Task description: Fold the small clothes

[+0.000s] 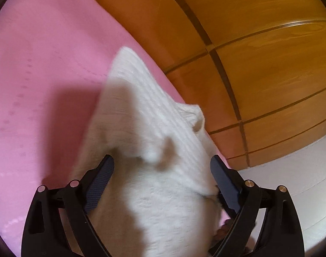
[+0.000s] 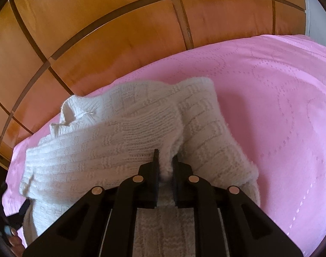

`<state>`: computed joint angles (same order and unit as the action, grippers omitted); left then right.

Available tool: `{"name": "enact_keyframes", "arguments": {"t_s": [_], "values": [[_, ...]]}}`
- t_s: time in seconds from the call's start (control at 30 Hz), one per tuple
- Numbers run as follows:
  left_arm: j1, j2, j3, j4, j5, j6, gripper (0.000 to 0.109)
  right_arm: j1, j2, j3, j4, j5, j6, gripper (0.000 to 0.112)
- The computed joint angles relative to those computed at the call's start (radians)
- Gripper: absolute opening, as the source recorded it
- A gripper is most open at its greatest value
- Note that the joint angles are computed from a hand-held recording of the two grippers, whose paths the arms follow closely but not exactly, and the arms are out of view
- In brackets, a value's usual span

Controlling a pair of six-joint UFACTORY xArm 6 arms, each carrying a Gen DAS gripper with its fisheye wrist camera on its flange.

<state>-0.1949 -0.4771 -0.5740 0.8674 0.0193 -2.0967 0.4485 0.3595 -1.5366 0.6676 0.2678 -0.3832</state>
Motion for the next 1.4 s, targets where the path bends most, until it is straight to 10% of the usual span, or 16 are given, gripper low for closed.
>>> {"name": "enact_keyframes", "arguments": {"t_s": [0.17, 0.4, 0.6, 0.67, 0.77, 1.0, 1.17, 1.2, 1.27, 1.4], "values": [[-0.129, -0.155, -0.021, 0.144, 0.332, -0.153, 0.090, 0.001, 0.006, -0.006, 0.068, -0.002, -0.071, 0.010], [-0.114, 0.006, -0.073, 0.068, 0.189, -0.066, 0.090, 0.009, 0.008, -0.001, 0.090, -0.027, -0.087, 0.011], [-0.039, 0.047, -0.112, 0.124, 0.296, -0.129, 0.088, 0.006, -0.026, 0.012, 0.133, 0.022, -0.157, 0.011], [-0.024, 0.017, -0.087, -0.003, 0.342, -0.014, 0.033, 0.011, -0.040, 0.021, 0.166, 0.038, -0.199, 0.011], [-0.017, -0.026, -0.017, -0.105, 0.369, 0.054, 0.008, 0.026, -0.047, 0.033, 0.191, 0.044, -0.228, 0.011], [-0.111, -0.077, -0.013, -0.126, 0.508, 0.132, 0.008, 0.034, -0.023, 0.017, 0.095, 0.022, -0.149, 0.016], [-0.176, -0.094, -0.096, -0.072, 0.657, 0.181, 0.012, 0.039, -0.069, 0.063, 0.060, -0.032, -0.120, 0.052], [-0.195, -0.081, -0.130, -0.041, 0.697, 0.202, 0.022, 0.046, -0.080, 0.075, 0.061, -0.059, -0.127, 0.052], [-0.198, -0.068, -0.157, 0.027, 0.689, 0.193, 0.081, 0.062, -0.095, 0.084, 0.089, -0.088, -0.176, 0.056], [-0.149, 0.052, -0.261, 0.038, 0.601, 0.311, 0.083, 0.108, -0.082, 0.061, 0.055, -0.106, -0.218, 0.064]]}}
